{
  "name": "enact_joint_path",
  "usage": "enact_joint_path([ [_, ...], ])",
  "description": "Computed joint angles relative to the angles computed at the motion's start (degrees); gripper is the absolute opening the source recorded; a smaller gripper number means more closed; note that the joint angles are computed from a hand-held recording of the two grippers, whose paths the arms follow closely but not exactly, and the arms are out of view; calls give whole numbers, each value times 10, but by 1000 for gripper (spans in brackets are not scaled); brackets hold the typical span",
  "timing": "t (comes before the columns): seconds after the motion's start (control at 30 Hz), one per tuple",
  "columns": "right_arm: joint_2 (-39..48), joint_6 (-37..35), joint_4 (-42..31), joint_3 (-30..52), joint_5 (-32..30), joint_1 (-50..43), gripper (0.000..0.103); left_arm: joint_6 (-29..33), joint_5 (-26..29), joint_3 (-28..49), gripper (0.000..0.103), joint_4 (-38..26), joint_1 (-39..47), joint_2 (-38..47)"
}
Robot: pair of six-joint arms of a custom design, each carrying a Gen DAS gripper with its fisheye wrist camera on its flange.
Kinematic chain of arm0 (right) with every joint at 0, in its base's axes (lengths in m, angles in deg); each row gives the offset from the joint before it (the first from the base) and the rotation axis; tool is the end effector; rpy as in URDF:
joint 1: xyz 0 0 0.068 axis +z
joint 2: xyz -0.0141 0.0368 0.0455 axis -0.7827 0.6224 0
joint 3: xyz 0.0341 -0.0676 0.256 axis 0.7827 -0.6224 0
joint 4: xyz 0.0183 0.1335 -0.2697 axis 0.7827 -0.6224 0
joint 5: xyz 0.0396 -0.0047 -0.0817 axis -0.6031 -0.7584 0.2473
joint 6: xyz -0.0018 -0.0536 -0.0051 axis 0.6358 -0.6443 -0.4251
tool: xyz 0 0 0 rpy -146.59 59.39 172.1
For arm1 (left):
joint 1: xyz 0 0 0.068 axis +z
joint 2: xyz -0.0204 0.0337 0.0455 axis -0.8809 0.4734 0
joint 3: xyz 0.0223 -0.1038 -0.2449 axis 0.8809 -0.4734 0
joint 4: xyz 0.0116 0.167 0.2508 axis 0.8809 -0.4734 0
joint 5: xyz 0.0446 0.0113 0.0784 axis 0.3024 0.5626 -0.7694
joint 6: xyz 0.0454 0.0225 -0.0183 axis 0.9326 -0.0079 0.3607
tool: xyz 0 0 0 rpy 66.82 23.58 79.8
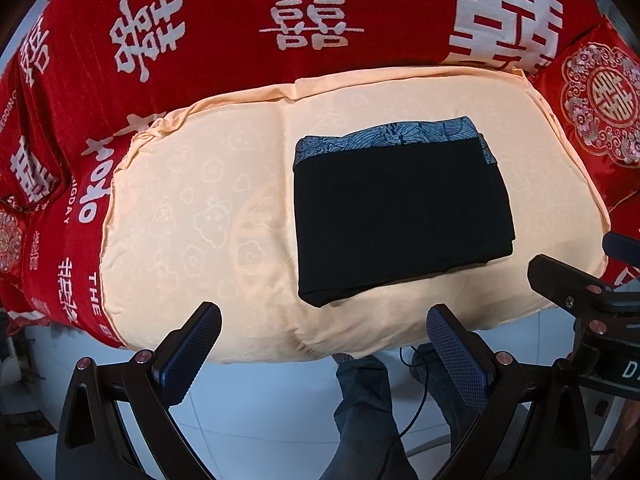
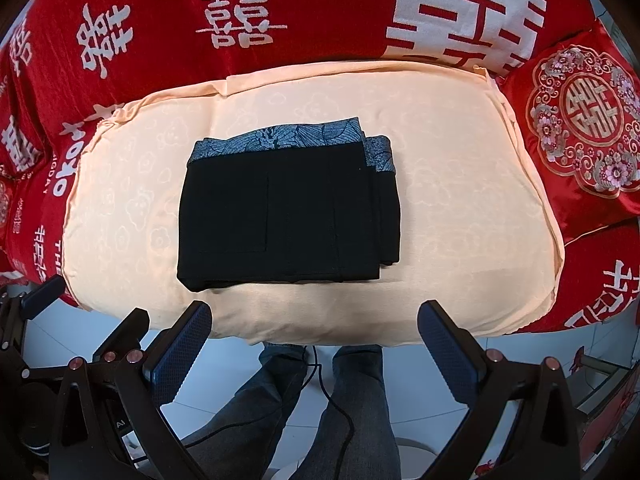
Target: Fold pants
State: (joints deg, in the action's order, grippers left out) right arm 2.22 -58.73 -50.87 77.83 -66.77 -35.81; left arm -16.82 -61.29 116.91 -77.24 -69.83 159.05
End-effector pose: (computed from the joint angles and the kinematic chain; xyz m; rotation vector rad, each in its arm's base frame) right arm 0.2962 0.0851 0.3081 0.3414 2.9675 0.1713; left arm 0.3064 -0.0399 0.3471 0.5383 2.9130 0.1591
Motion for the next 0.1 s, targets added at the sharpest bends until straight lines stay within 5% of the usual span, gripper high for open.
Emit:
enact_joint_path([
  [0.1,0,2,1,-2,-1,0,103,2,-2,0,103,-1,-3,-1],
])
